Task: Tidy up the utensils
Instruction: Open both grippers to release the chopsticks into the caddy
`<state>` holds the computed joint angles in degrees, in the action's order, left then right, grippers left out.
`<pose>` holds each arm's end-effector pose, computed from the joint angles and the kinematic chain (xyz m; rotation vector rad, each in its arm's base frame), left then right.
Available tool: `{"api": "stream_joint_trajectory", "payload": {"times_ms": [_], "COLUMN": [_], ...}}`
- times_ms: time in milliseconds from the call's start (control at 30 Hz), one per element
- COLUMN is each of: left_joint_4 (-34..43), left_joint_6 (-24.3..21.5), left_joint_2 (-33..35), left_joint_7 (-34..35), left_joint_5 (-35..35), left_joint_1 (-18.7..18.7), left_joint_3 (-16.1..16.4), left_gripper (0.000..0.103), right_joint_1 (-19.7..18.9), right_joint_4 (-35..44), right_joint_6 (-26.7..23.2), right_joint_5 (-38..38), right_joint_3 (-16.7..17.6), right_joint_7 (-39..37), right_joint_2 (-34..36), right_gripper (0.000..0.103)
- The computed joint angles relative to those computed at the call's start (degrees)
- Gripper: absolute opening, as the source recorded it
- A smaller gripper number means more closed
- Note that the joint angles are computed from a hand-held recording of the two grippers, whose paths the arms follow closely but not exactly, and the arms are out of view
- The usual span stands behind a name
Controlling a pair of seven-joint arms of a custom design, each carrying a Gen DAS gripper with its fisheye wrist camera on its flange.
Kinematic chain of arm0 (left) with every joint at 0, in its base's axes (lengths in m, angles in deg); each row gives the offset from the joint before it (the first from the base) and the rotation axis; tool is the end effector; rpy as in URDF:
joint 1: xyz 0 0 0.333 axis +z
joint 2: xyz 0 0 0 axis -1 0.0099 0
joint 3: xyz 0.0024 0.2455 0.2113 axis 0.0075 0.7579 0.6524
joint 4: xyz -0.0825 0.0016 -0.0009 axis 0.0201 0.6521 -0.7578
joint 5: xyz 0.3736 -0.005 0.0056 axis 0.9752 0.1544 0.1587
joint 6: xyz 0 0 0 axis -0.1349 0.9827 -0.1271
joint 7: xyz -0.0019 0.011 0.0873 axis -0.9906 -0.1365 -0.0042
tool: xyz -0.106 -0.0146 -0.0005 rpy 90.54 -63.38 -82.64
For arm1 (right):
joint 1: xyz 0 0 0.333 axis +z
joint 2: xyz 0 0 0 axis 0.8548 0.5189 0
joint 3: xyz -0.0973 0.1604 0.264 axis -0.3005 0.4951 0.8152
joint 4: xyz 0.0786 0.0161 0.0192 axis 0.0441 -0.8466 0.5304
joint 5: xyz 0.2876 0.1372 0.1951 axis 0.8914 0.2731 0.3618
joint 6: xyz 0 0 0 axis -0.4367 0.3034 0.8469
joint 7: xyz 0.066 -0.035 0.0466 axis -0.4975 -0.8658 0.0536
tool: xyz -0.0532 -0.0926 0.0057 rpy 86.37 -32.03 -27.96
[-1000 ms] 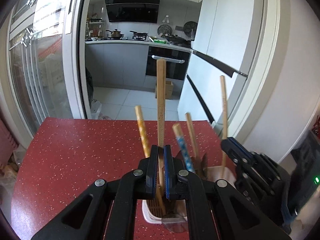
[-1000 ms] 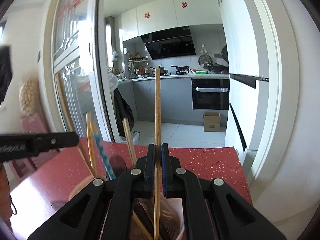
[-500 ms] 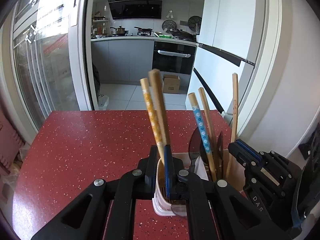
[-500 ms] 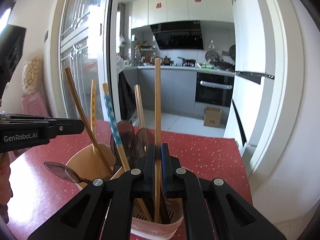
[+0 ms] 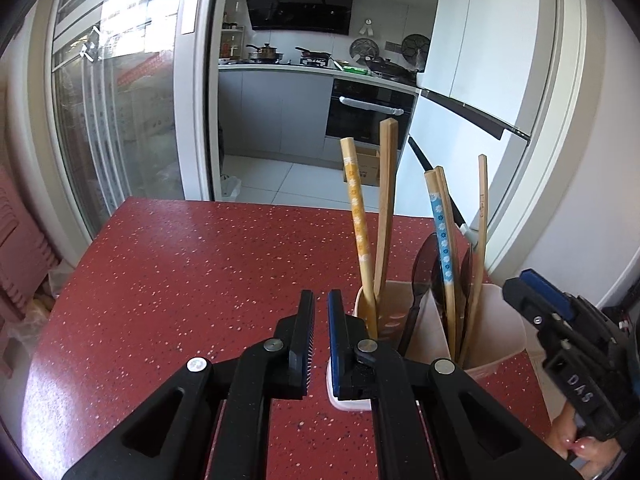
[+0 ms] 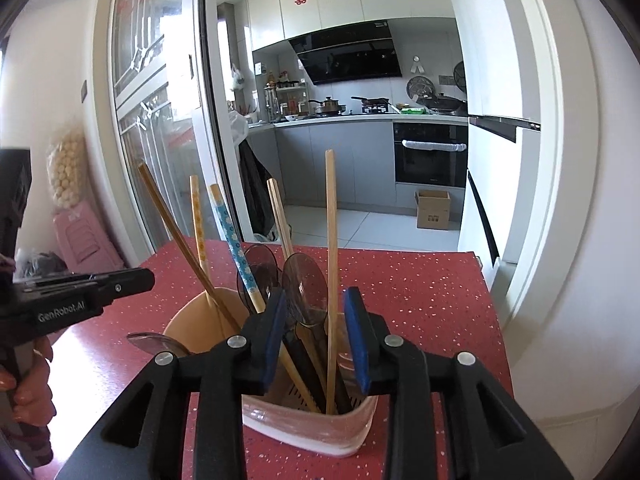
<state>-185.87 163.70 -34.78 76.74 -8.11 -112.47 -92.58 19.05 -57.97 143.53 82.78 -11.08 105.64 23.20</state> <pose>0.5577 -0.3198 0.4799 -1.5997 1.9463 -1.0390 0.4823 0.1548 0.5066 -1.5637 1.5091 -0.7786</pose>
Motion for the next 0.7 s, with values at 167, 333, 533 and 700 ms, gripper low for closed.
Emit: {"api": "stream_joint_trajectory", "payload": {"times_ms": [167, 333, 533, 700], "left_joint_4": [-1.6, -2.3, -3.0, -3.9], "left_joint_6": [-0.5, -1.9, -3.1, -4.8], "left_joint_2": [-1.6, -2.6, -3.4, -4.5], "left_joint_7": [-3.4, -6.8, -8.8, -11.6], "left_joint_5": [3.6, 8.2, 10.8, 14.4], "left_joint_1": [-1.1, -0.6, 0.6, 1.4], "left_joint_3": [1.4, 0.7, -0.8, -1.7], "left_gripper": [0.036, 0.036, 0.036, 0.036], "right_joint_1": [8.1, 11.8, 17.2, 20.6], "right_joint_4": [-1.4, -2.4, -2.9, -3.3], "right_joint_6": [-1.7, -3.1, -5.5, -7.3], "right_joint_5": [-0.4, -3.0, -6.3, -8.9], "right_joint_3": [-7.8, -11.6, -17.1, -20.4], "right_joint_7": [1.3, 4.1, 7.4, 10.2], "right_joint_2": [-1.6, -3.0, -3.6, -4.5], "right_gripper": [0.036, 0.038, 0.039, 0.039]}}
